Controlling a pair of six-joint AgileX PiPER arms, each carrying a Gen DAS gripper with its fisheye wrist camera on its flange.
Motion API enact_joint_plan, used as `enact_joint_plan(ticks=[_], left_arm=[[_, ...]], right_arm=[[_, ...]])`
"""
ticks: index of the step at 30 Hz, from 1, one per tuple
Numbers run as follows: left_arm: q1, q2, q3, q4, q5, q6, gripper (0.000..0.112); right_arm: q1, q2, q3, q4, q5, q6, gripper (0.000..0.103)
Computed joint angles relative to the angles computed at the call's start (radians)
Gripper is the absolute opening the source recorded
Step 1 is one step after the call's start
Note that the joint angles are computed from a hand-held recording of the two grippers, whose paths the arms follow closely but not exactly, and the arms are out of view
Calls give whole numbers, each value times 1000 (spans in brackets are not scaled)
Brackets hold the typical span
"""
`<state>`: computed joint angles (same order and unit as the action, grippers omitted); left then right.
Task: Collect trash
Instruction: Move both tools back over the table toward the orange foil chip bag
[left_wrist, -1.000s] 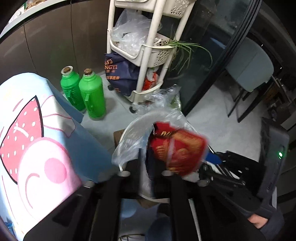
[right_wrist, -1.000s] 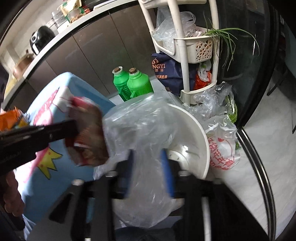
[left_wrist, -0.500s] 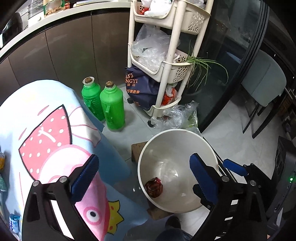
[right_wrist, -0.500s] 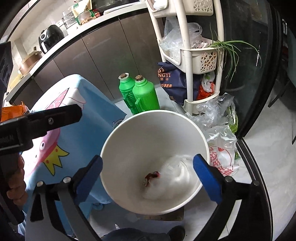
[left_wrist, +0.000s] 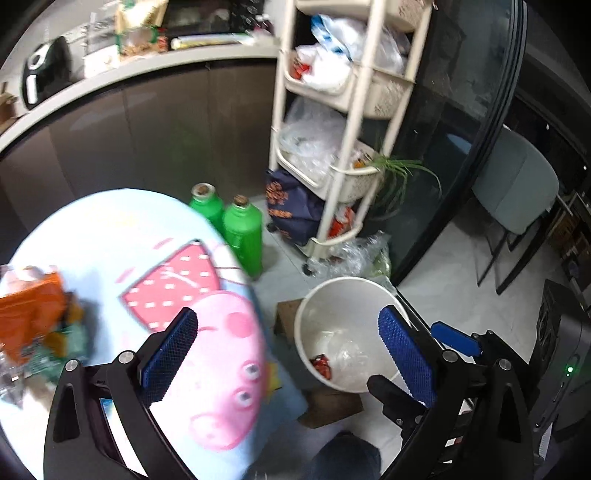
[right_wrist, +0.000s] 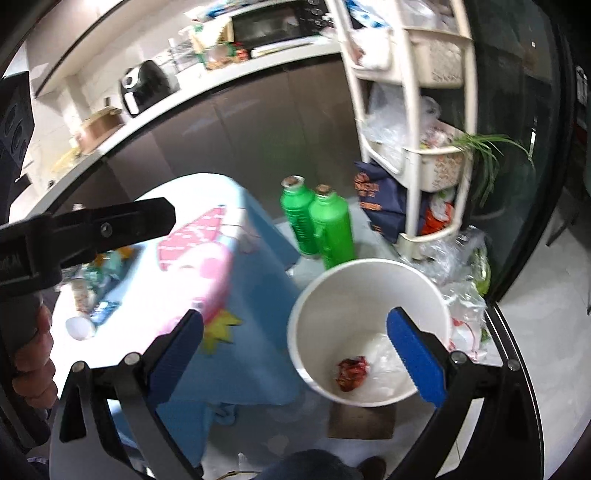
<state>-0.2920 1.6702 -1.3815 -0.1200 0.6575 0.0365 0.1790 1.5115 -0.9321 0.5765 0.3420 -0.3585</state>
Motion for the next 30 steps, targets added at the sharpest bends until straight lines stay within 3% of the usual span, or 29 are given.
enact_joint_plan(ticks=[9,15,18,21,26,30], left_arm=[[242,-226,158,-111,34,148,95],[566,-336,254,-278,83,401,95],[746,-328,266,-351,116,521,95],[899,-279,248,-403,150,596,95],[1048,-211,199,-489,211,695,94],[1106,-173,173,-541,251,769,89]], right_arm=[[295,-7,-125,-396,20,458,99],[456,66,-255,-513,60,601,100],[516,137,-352,-551,103,631,100],[547,225,-467,-497,138,589,99],[581,381,-711,-517,241,626,98],[606,561,-1010,-608,397,681,89]])
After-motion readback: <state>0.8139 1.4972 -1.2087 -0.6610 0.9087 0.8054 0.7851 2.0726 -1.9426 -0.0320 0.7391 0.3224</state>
